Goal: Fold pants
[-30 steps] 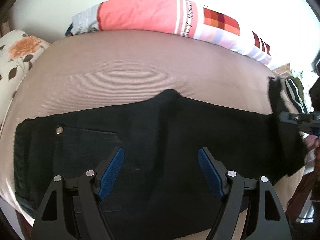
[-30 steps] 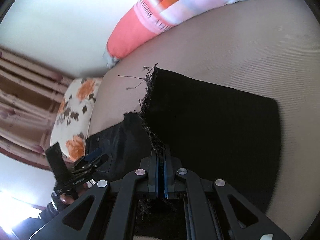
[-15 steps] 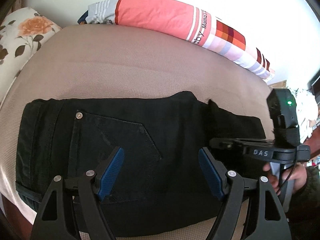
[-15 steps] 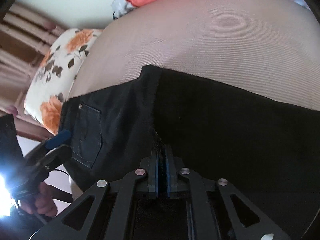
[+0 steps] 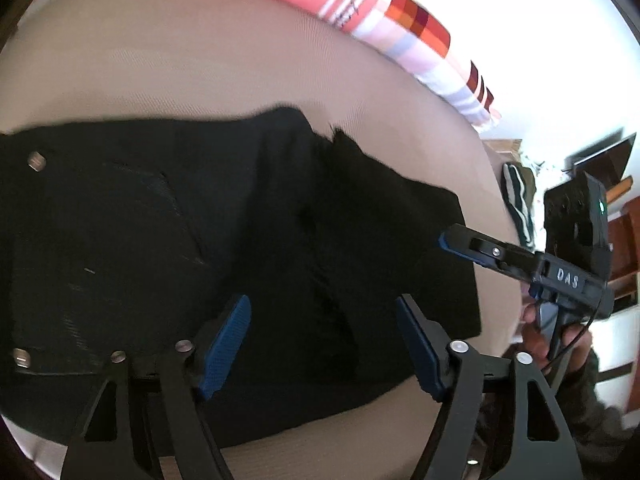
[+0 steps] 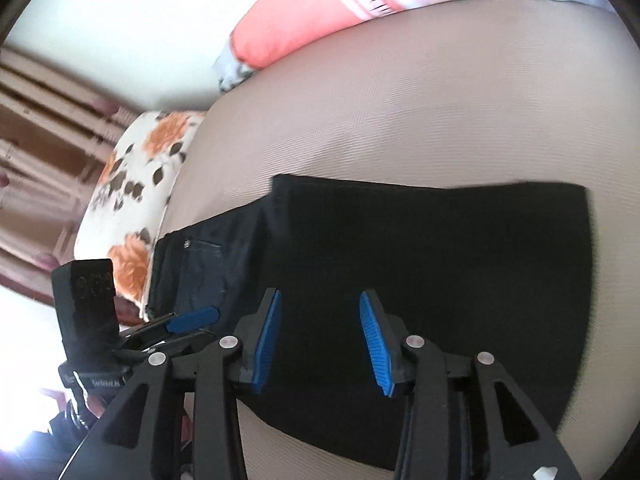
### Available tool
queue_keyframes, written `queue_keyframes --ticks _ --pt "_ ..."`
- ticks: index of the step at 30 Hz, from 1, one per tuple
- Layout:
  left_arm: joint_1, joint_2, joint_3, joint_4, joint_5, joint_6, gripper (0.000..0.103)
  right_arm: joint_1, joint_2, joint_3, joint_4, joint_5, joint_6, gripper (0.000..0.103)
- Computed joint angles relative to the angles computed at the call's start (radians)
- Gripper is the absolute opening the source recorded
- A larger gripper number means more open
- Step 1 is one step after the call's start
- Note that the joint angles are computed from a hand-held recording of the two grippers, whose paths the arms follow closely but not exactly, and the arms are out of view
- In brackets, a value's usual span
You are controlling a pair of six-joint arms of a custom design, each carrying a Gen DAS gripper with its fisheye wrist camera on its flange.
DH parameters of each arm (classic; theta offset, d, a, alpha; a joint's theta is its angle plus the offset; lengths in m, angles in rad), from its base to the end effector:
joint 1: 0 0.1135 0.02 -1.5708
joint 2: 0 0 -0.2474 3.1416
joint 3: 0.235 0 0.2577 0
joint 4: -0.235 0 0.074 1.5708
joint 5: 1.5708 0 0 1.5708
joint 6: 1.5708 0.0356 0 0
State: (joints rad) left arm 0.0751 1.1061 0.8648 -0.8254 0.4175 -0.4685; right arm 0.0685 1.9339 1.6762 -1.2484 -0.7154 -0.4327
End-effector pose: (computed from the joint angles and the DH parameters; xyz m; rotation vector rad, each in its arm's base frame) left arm 0.2188 0.0020 0.2398 -0.5718 2.5898 -0.6835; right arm 0.3696 0.0488 0.2383 -0.7216 2.6835 1.0051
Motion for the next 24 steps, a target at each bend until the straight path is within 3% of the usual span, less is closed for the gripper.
queue_keyframes --ticks 9,14,18,24 --pt "-0.072 0.136 0.019 0.045 0.022 -0.100 0.064 -0.104 -0.004 -0.065 -0.005 -0.031 -0.019 0.040" --pt "-0.116 0.179 0.032 0.061 0.066 -0.127 0.035 -0.115 -0.004 -0.087 0.015 -0.034 -0.022 0.040" --pt "-0.171 0.190 0.033 0.078 0.012 -0.150 0.006 -0.112 -0.018 -0.108 0.035 -0.010 -0.030 0.040" --pt "-0.228 0.110 0.019 0.042 -0.076 -0.157 0.006 -0.121 -0.059 -0.155 0.051 0.045 -0.073 0.040"
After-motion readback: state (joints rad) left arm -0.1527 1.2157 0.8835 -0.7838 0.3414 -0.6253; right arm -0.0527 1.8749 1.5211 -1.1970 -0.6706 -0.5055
